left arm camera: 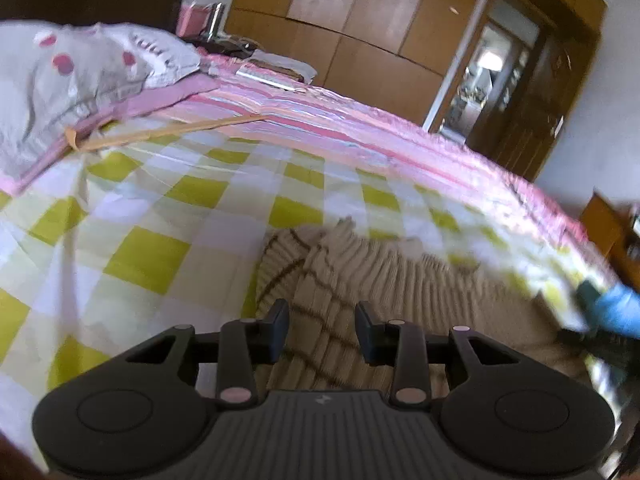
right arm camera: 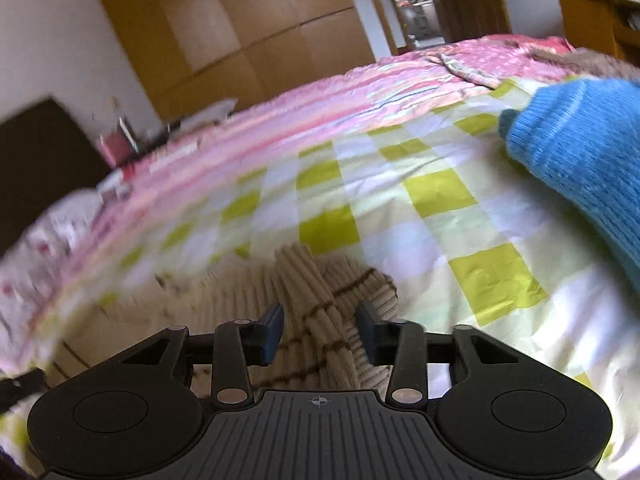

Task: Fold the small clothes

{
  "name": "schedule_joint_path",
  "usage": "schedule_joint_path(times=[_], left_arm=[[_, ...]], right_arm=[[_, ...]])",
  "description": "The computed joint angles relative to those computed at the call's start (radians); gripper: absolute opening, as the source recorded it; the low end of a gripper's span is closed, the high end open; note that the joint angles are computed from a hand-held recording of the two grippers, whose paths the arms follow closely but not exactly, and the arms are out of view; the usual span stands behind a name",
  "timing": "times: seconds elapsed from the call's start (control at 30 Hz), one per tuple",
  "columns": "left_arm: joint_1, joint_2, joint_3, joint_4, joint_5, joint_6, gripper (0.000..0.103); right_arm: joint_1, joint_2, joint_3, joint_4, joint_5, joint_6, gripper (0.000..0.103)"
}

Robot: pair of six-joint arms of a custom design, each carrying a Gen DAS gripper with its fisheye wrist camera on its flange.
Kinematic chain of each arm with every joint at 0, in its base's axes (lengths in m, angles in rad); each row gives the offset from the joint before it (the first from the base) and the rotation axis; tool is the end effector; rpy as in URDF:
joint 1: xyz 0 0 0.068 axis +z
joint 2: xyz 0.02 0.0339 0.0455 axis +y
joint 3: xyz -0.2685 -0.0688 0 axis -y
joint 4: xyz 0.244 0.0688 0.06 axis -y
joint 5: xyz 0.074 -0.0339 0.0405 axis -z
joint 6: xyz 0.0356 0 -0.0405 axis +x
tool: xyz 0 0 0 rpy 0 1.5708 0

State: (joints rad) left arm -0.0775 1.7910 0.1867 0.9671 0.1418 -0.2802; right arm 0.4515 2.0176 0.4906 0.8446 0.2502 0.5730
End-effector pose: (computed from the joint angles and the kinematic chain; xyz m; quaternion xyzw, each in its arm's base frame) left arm 0.2172 -0.0219 0.0646 -0.0584 0.8894 -0.1421 0.4305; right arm 0.2655 0.1190 0.0461 0.1079 0.8910 0.1108 0.4269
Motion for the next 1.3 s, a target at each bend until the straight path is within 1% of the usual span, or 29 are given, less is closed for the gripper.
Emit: schedule_joint_path(times=[0.07,0.1,0.13,0.2,0.27,0.33,0.37,0.4,0.47,0.53,0.57,0.63,0.7,0.77,0.83,0.93,1.0,1.07,1.13,1.17,1.23,1.27,1.3], left_arm=[[-0.039,0.019,-0.008,0.018,-0.063,0.028,0.041],[-0.047,0.031,-0.006,0.021,-0.082,0.033,0.041],[-0.047,0.044,-0.004,0.025,-0.09,0.03,0.041],[-0.031,0.079,0.006,0.036,-0.092,0.01,0.042],[-0.002,0.106,0.004,0.061,-0.064,-0.007,0.045],[0.011,0.111,-0.005,0.071,-0.055,-0.015,0.047],[0.018,0.108,-0.012,0.074,-0.049,-0.016,0.047],[0.022,0.101,-0.021,0.076,-0.046,-0.016,0.047],[0.024,0.085,-0.043,0.086,-0.047,-0.011,0.047],[0.022,0.076,-0.076,0.126,-0.059,0.0,0.047],[0.022,0.079,-0.088,0.147,-0.067,0.004,0.047],[0.022,0.092,-0.108,0.19,-0.08,0.012,0.047],[0.022,0.111,-0.113,0.212,-0.091,0.028,0.047],[0.013,0.137,-0.11,0.229,-0.121,0.048,0.048],[0.02,0.158,-0.112,0.248,-0.127,0.068,0.051],[0.036,0.173,-0.121,0.28,-0.126,0.102,0.052],[0.055,0.173,-0.122,0.281,-0.101,0.11,0.053],[0.08,0.174,-0.119,0.276,-0.066,0.108,0.053],[0.096,0.178,-0.118,0.277,-0.04,0.109,0.053],[0.1,0.178,-0.12,0.28,-0.033,0.109,0.052],[0.111,0.176,-0.126,0.29,-0.013,0.112,0.052],[0.114,0.174,-0.128,0.295,-0.007,0.112,0.052],[0.117,0.169,-0.134,0.305,-0.001,0.112,0.052]], right_arm=[[0.012,0.0,0.013,-0.035,0.046,-0.006,0.011],[0.003,0.0,0.006,-0.029,0.041,0.009,0.007],[-0.008,-0.004,-0.002,-0.027,0.036,0.034,0.006],[-0.042,0.002,-0.009,-0.022,0.008,0.079,0.005],[-0.063,0.008,-0.01,-0.025,-0.025,0.1,0.005],[-0.053,-0.003,-0.001,-0.057,-0.01,0.089,0.005],[-0.043,-0.017,0.005,-0.086,0.006,0.085,0.008],[-0.026,-0.036,0.008,-0.108,0.032,0.079,0.015],[0.023,-0.066,0.01,-0.133,0.132,0.06,0.016],[0.082,-0.1,0.011,-0.157,0.241,0.036,0.016],[0.108,-0.115,0.013,-0.159,0.267,0.022,0.016],[0.145,-0.133,0.038,-0.187,0.242,-0.004,0.019],[0.172,-0.125,0.085,-0.222,0.18,-0.023,0.026],[0.198,-0.08,0.154,-0.241,0.104,-0.031,0.028],[0.214,-0.018,0.243,-0.285,0.047,-0.024,0.031],[0.231,0.079,0.365,-0.327,0.021,-0.023,0.037],[0.234,0.129,0.441,-0.377,0.004,-0.017,0.042],[0.255,0.177,0.521,-0.449,0.047,-0.024,0.042],[0.268,0.215,0.57,-0.488,0.094,-0.027,0.04],[0.273,0.224,0.579,-0.489,0.108,-0.024,0.035],[0.276,0.225,0.584,-0.495,0.12,-0.025,0.023],[0.272,0.221,0.58,-0.491,0.114,-0.027,0.01],[0.271,0.217,0.575,-0.484,0.11,-0.03,0.006]])
